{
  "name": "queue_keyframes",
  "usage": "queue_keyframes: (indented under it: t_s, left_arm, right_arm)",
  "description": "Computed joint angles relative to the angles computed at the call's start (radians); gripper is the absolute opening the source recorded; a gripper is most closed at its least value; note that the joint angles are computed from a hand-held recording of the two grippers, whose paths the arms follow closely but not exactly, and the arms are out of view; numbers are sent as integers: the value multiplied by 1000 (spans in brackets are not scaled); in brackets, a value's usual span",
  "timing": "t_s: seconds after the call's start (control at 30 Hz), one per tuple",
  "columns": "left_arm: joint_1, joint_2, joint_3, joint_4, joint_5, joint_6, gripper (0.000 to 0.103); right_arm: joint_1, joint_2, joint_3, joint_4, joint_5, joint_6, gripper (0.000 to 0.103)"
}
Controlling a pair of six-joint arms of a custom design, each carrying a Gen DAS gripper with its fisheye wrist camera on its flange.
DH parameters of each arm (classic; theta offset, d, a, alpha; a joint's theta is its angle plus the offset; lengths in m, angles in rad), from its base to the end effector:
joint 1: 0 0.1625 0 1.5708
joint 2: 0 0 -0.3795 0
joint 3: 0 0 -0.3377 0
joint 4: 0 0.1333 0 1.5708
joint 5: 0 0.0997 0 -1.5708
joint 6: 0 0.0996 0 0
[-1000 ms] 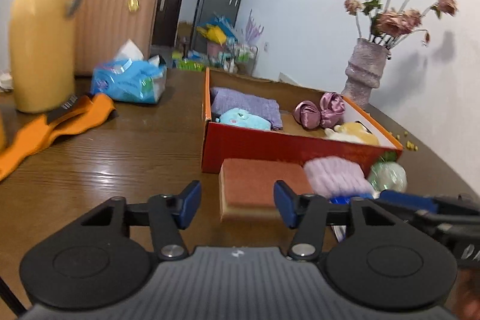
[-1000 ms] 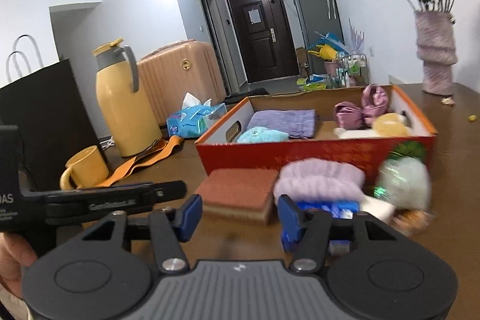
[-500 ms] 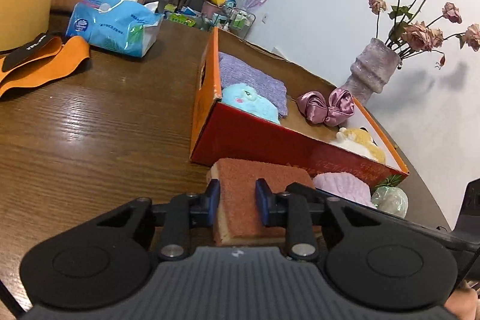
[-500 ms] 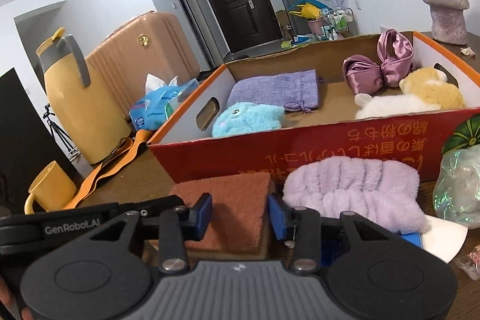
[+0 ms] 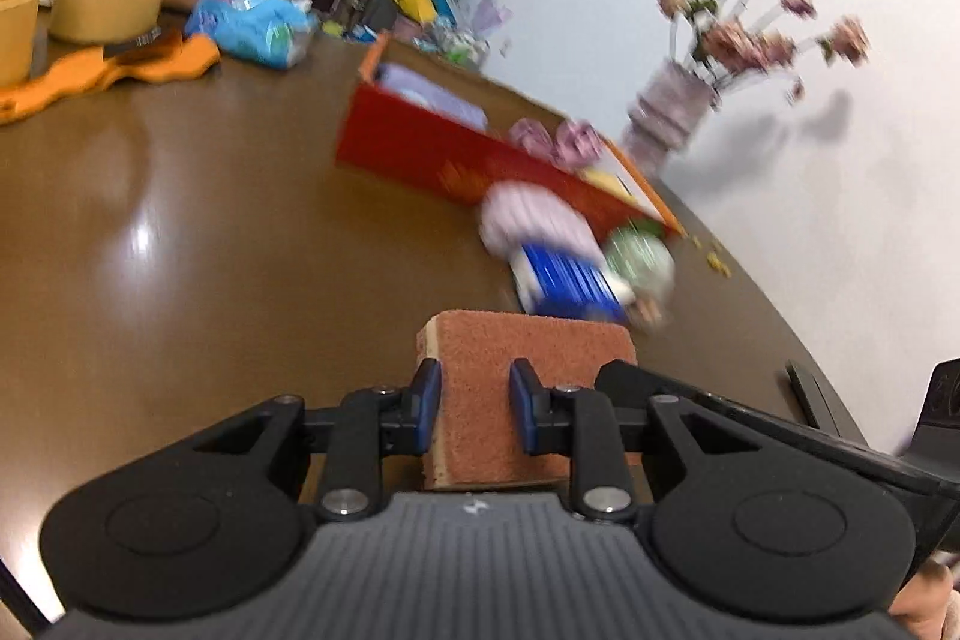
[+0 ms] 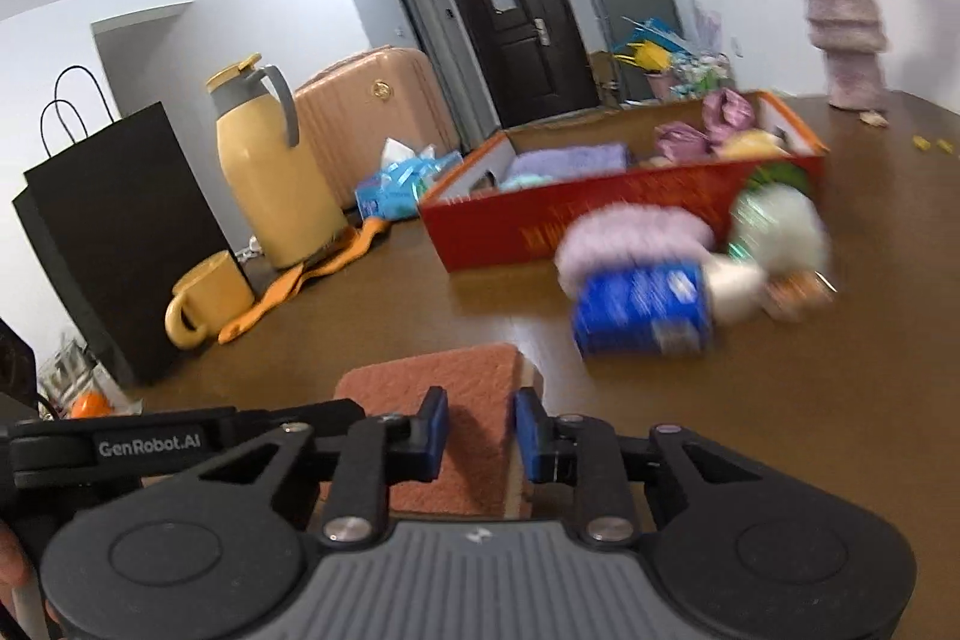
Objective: Organize soft objects
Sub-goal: 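Carry the brown sponge into the red box and open both grippers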
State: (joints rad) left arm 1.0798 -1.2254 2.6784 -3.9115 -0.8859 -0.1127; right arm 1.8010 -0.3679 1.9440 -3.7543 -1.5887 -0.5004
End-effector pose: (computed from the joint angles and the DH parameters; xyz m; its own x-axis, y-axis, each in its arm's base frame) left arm 0.0359 -0.3491 0.2129 -0.9420 -0.1297 -0.3095 0.1929 0.5455 -0.8156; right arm 0.2401 -0.4481 -0.0636 -0.7663 -0.5750 0.2867 -0.6326 0.5968 -0.4937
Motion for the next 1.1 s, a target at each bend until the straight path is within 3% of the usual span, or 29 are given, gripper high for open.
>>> queue_keyframes:
  t_s: [0.2,0.33,0.47,0.67,0.9,1.1]
  left_arm:
    - [-124,124,84,-111,83,-51,25]
    - [-152,157,91,-104,103,-76,25]
    - [-129,144,88,-75,62,-85,32]
    - [-107,112,55,-14,35,-75,33]
    - [-28,39,-115,59,-80,69,33]
    - [92,57,-498,302,-209,262,33]
  right_arm:
    - [-69,-26,190,-199,17,8,23]
    - [-105,-26,233,-257,42,7,23]
    - [-134,-21,240,-267,70,12,23]
    - [-136,-21,220,-253,75,17,23]
    - [-73,-53,93,-177,65,28,23]
    - [9,-20,-280,74,50,-10,23]
